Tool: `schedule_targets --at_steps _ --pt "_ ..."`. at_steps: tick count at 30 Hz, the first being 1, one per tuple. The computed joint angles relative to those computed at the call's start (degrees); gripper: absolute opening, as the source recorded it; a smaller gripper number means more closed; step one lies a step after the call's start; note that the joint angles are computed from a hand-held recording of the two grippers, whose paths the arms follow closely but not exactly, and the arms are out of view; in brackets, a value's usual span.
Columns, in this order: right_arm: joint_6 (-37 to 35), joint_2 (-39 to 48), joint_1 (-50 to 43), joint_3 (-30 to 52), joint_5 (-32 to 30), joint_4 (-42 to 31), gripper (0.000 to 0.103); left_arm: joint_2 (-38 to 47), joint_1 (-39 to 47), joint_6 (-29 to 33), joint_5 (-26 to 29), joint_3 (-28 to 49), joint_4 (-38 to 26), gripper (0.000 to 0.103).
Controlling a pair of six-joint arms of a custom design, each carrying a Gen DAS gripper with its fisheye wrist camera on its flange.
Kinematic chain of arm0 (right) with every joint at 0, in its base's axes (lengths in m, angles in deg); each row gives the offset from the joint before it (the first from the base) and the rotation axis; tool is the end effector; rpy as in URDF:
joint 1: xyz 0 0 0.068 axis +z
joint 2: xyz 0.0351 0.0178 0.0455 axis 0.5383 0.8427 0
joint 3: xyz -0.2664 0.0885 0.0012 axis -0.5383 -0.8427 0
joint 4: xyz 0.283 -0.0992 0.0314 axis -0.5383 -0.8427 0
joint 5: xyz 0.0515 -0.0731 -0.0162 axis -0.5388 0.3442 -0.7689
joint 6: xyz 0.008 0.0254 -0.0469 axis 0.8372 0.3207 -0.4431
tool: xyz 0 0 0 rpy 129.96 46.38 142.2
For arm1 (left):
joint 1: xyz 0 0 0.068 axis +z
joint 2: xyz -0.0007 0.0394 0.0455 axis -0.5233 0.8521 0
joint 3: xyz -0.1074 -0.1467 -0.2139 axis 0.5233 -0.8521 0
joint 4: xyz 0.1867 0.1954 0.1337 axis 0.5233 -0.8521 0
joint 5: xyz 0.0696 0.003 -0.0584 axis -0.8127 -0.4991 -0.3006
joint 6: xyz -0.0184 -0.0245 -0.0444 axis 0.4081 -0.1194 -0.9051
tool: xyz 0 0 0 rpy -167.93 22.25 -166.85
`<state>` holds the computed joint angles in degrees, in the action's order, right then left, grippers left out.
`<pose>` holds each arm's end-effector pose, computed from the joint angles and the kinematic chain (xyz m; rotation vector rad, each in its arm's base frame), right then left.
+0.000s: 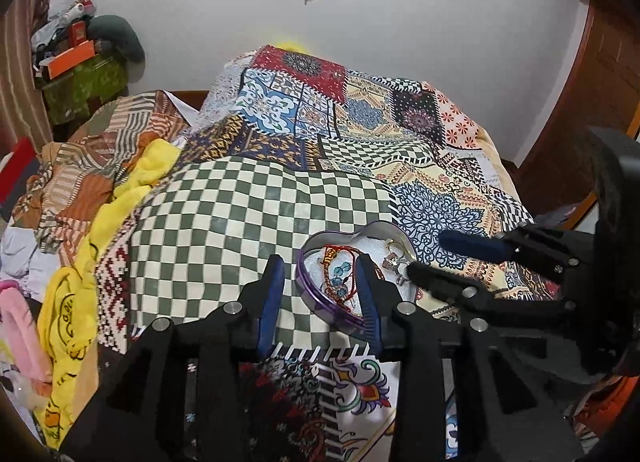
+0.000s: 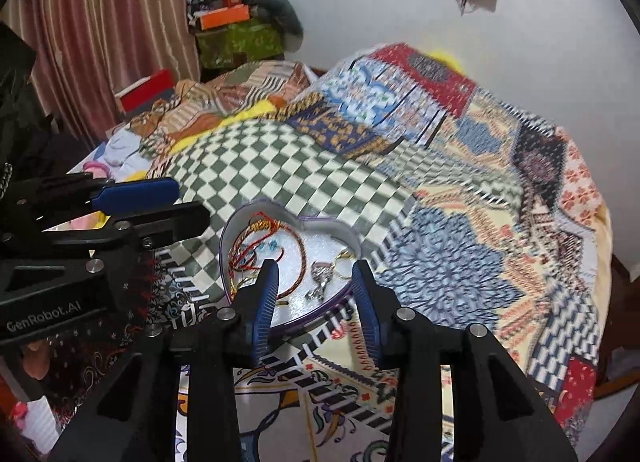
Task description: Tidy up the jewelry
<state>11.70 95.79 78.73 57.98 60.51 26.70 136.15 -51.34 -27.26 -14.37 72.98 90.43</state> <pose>0.2606 0.2585 0.1458 -0.5076 2.3761 0.1904 0.2886 -0.1064 0.1337 0.2513 2.3691 -0.3272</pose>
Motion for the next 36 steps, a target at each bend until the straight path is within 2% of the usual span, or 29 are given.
schedule_targets --at_steps 6,10,13,16,19,22,25,28,30,31,32,33,34,36 --pt "0.3 -7.8 2.5 -3.1 4.6 -0.8 0.035 -9.4 -1.1 0.2 -2.1 -3.3 -2.7 0.036" --pt "0.8 -16.0 5.6 -5.8 9.9 -2.1 0.035 -19.7 -3.0 0.0 -4.3 -6.0 -5.6 0.036" --pt "1.7 -23.0 8.8 -7.6 14.2 -3.2 0.035 -29.3 -5.8 -0.2 -8.0 -7.4 -8.9 0.036" --pt "2.4 -30.5 13.3 -9.2 20.0 -4.0 0.035 -40.6 -11.0 0.1 -14.6 -8.6 -13.0 0.039" --pt "3.1 -36.7 19.5 -10.4 27.8 -4.2 0.035 -52.2 -19.7 0.0 -25.5 -9.7 -16.2 0.053" --pt "3.5 -40.6 25.7 -11.3 35.2 -3.0 0.035 -59.7 -27.9 0.2 -34.9 -9.9 -18.8 0.057" --pt "4.5 -42.9 32.5 -12.2 43.4 -1.7 0.035 -66.4 -39.2 0.1 -47.6 -10.7 -20.8 0.066" --pt "4.6 -42.6 38.6 -12.4 51.6 0.1 0.048 -69.9 -48.9 0.0 -58.5 -11.2 -22.6 0.072" --pt "3.8 -41.4 41.7 -12.4 57.3 2.1 0.065 -71.5 -52.0 -1.1 -61.3 -11.5 -24.1 0.075" --pt "3.8 -40.6 42.9 -12.2 59.8 2.7 0.07 -72.2 -54.1 -2.0 -63.5 -11.6 -25.0 0.078" --pt "4.2 -40.2 43.4 -12.2 61.3 3.1 0.081 -72.3 -55.3 -2.4 -65.0 -11.7 -25.0 0.081" --pt "5.0 -39.8 43.9 -12.1 62.5 2.8 0.088 -72.6 -56.9 -2.7 -66.9 -11.9 -25.1 0.089" --pt "6.1 -39.0 44.6 -11.8 64.1 2.5 0.09 -72.9 -58.4 -2.6 -68.8 -12.2 -24.5 0.094" --pt "8.1 -38.4 45.0 -11.2 65.5 0.5 0.095 -73.5 -60.8 -1.9 -71.8 -12.8 -23.5 0.097"
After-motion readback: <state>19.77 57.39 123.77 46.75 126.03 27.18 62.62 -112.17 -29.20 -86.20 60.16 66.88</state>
